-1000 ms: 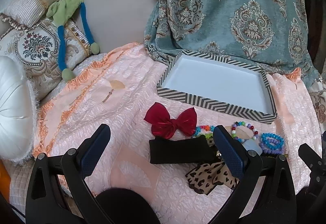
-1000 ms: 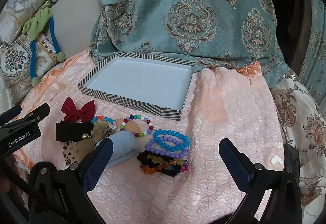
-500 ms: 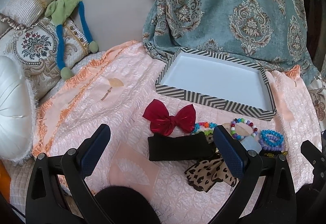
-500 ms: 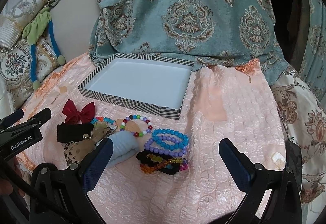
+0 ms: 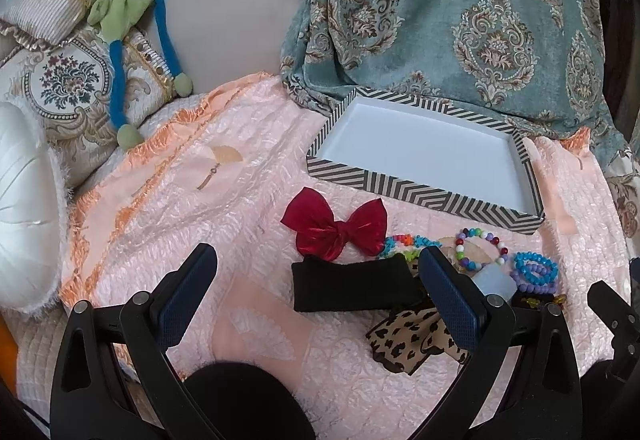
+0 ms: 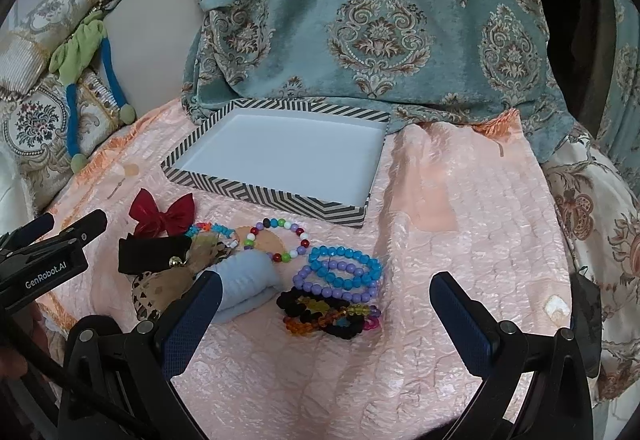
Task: Organize jewelry
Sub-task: 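Move both tools forward over the jewelry beside the white tray, then grasp the black velvet clip with left tool while right grasps blue fuzzy scrunchie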
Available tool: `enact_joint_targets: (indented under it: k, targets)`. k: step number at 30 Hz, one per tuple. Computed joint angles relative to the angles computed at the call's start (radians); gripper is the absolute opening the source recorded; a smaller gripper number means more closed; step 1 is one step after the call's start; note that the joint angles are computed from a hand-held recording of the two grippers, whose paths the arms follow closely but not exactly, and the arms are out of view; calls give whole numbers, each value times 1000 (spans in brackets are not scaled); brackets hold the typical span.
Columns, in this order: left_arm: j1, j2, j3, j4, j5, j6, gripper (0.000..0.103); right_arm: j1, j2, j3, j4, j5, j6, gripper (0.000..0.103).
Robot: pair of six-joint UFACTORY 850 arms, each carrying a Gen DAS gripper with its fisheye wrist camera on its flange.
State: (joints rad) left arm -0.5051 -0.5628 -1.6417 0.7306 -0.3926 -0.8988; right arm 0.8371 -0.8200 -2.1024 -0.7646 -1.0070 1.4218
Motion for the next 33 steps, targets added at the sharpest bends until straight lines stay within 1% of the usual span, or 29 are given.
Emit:
enact_joint_targets:
  k: [9,13,15,18,22,24,26,27,29,31,33]
  targets:
    - [2,-1,2,-15,1,13,102,-1,-3,-2,10,8,-7,103]
    - [7,0,1,-43,3,41,102,-4,-3,1,19,14,-12,103]
    - [13,-1,-4,-82,5,74,102,-5,2,11,21,24,-7,103]
    - [29,-6,-18,-197,9,170,102,-8,10,28,27,48,-3,103]
    - [64,-23,-51,-435,0,357,102,-13,18,49,42,86,-9,102]
    - [85,-31,-65,-557,-8,442,102,-16,22,60,50,116,-14,96]
    - [99,-40,-78,-619,-18,476,102,-20,26,71,64,155,-23,90]
    - [106,-44,-84,-641,-23,486,102,-23,28,79,73,180,-27,88]
    - [118,-52,-93,-692,-31,514,102,-30,29,89,107,236,-47,81]
    - [131,-60,-100,-791,-42,582,102,-37,27,97,137,285,-59,79]
    - [139,-78,-119,-878,-74,660,101,-46,22,103,181,346,-82,73]
